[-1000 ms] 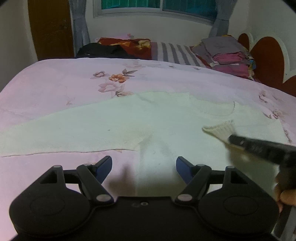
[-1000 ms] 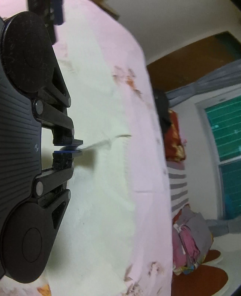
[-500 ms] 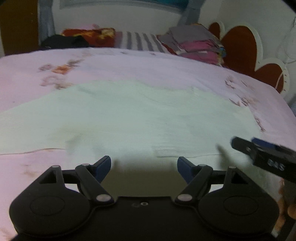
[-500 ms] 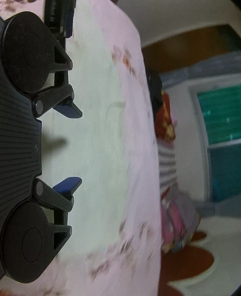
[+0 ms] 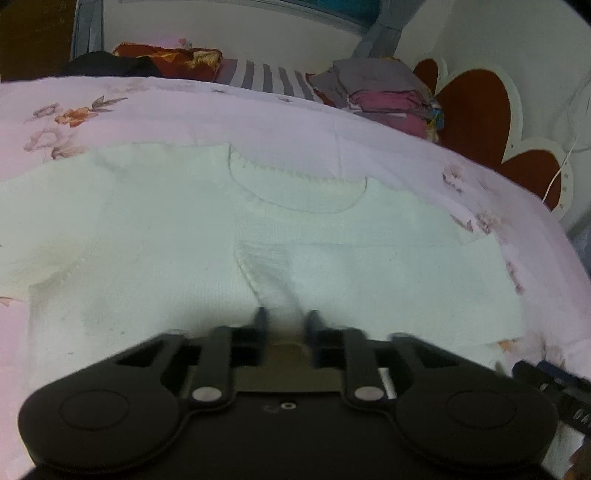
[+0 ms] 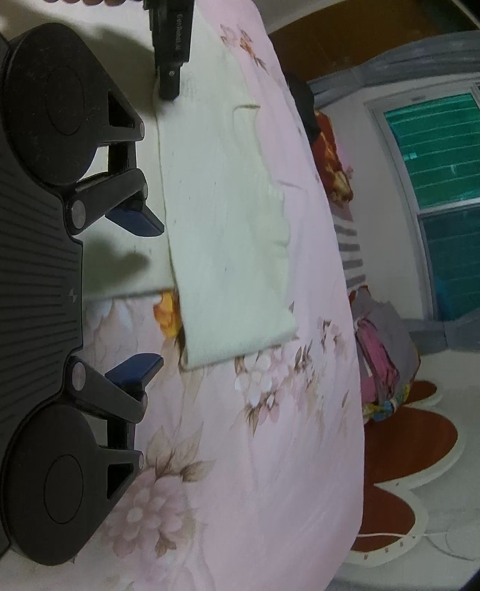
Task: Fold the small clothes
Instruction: 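Grasp the other sleeve cuff with the left tool and fold it across the body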
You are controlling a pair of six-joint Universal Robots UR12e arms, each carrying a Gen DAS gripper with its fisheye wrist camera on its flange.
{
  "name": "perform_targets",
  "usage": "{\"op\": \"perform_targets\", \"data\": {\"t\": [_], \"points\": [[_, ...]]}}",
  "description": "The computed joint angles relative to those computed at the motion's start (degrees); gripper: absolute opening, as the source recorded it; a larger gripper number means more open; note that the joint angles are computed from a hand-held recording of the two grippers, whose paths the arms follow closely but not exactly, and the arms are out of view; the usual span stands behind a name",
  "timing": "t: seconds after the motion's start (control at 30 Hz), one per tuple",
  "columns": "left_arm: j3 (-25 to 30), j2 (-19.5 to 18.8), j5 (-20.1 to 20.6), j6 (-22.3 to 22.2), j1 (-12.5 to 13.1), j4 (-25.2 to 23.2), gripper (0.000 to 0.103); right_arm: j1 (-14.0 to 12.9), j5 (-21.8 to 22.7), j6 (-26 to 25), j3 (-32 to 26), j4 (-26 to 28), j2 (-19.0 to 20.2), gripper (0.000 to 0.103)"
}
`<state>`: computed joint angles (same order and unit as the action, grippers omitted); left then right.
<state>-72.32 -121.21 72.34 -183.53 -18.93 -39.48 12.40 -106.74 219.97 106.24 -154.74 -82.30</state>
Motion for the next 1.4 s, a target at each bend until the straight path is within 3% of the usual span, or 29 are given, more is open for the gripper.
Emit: {"op": "perform_targets", "data": {"t": [0.07,0.33,0.5,0.53,0.57,0.77,0.8,0.83,1.0,1.1,1.17,1.23,1.4], "points": [[0.16,-0.09,-0.12,-0.83,-0.05,0.36,0.008,-0.13,-0.15,0.02,0.00,0.58,0.03,0.070],[1.03,1.10,-4.56,-3.25,1.08,8.81,0.007,-0.61,-0.35,0.04,-0.92,2.35,1.20,0.069],[2.48,1.16,-4.36,-4.03,2.17,13.21,0.007,-0.79,-1.09,0.10,-1.93,2.45,2.81,0.069],[2.41,1.22,-3.41,-4.05,2.36,14.20,0.007,-0.80,-1.39,0.08,-2.28,2.54,3.23,0.059],[2.24,1.28,-2.16,-4.18,2.53,15.09,0.007,-0.93,-1.02,-0.10,-2.57,2.34,3.59,0.039],[1.16,1.12,0.53,-4.98,3.74,11.73,0.007,-1.43,0.43,-0.46,-3.96,0.22,5.01,0.035],[0.94,0.96,0.50,-4.94,3.91,11.03,0.007,-1.53,1.12,-0.83,-4.09,-0.11,5.11,0.027],[0.60,0.89,0.97,-4.78,3.91,10.47,0.007,-1.77,2.70,-1.22,-4.04,-0.74,5.12,0.009],[-0.76,0.63,3.37,-4.61,4.40,8.38,0.007,-1.84,3.03,-0.40,-3.95,0.02,4.81,0.004],[-1.14,0.58,4.20,-3.15,4.56,5.72,0.007,-1.86,0.30,2.29,-3.35,2.31,4.01,0.000],[-1.45,0.61,5.54,-1.74,4.32,4.20,0.011,-2.27,2.06,2.10,-2.78,2.97,3.56,0.000],[-2.07,1.02,8.12,-1.60,4.03,5.25,0.022,-2.38,2.58,0.57,-2.63,3.20,2.90,0.000],[-3.79,2.37,12.42,-0.41,3.43,10.82,0.033,-3.06,2.80,0.86,-1.49,0.96,1.03,0.001]]}}
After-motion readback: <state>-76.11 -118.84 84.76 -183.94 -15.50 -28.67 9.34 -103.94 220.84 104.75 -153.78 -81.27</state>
